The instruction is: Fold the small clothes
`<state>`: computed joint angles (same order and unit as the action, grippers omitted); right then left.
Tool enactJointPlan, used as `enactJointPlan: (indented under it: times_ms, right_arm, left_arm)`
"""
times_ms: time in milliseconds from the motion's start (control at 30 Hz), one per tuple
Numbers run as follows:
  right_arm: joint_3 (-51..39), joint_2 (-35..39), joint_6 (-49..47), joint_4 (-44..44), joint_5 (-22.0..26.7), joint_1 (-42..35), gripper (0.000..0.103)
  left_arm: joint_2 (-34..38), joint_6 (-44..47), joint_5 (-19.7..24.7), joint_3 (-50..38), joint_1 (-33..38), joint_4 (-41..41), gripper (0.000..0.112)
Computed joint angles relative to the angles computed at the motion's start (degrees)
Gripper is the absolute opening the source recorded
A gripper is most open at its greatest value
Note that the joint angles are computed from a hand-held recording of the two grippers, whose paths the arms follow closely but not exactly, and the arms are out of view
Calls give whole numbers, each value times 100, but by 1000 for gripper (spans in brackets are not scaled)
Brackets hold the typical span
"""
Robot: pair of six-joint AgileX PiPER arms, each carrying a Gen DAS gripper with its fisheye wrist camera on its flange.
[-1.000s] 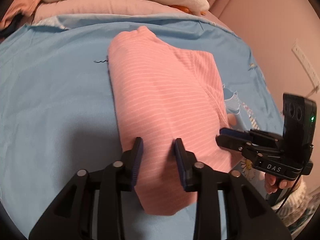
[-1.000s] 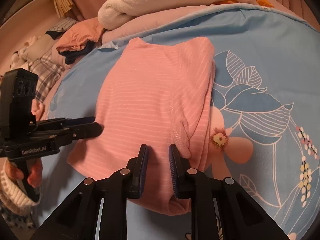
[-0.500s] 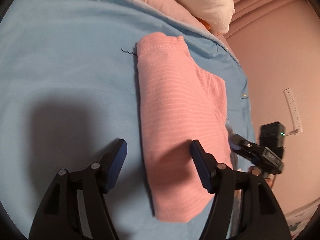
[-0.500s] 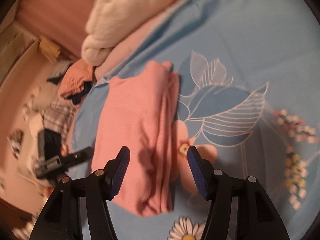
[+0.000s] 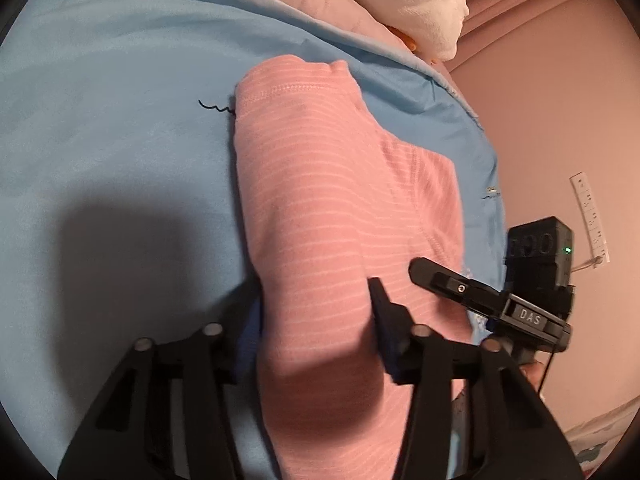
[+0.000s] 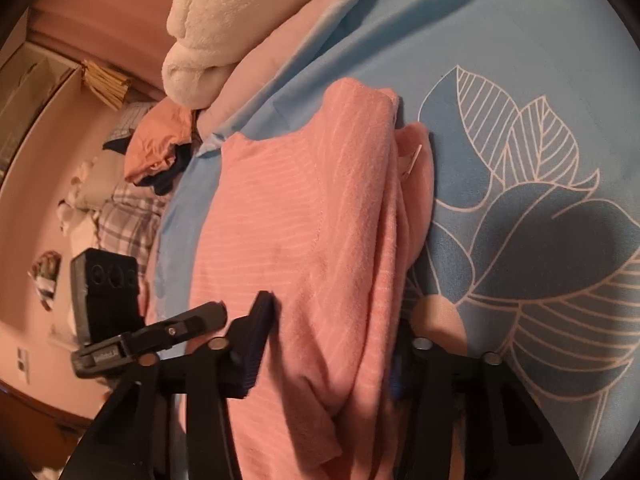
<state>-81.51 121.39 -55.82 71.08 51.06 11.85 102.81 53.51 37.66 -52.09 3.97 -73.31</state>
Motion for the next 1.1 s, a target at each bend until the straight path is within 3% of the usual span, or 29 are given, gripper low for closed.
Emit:
enactJointPlan:
  times_ms: [100,200,367,533,733,900,1100]
  right_arm:
    - [364,-247,-396,260,-323,75,34]
    - [814,-687,-698,425,-762,232,31]
    - [1518,-1439,-1151,615,-1196,401,31]
    - [2446,-2219,-1696,1001,-1194,263,31]
    - [3591,-3223,-2222,1320,-1038,-227,31]
    - [4238,-3970,-2270,1048,-943,-948,31]
    - [4339,-4006,-2389,728,-666,-2035,31]
  left_arm:
    - [-142,-50,-145,62,-88,84,32]
    - [-461,-307,-327,175,-230,379,30]
    - [-1078,-542,-259,559,-269,615,30]
    - [-1874,-826,-310,1108,-552,823,30]
    - [-2396,-1611,-630,1268,-1578,1197,30]
    - [-2105,-2061,-1065,995,-2699,1204,30]
    - [-989,-2375,-1451,21,-3658,1214,30]
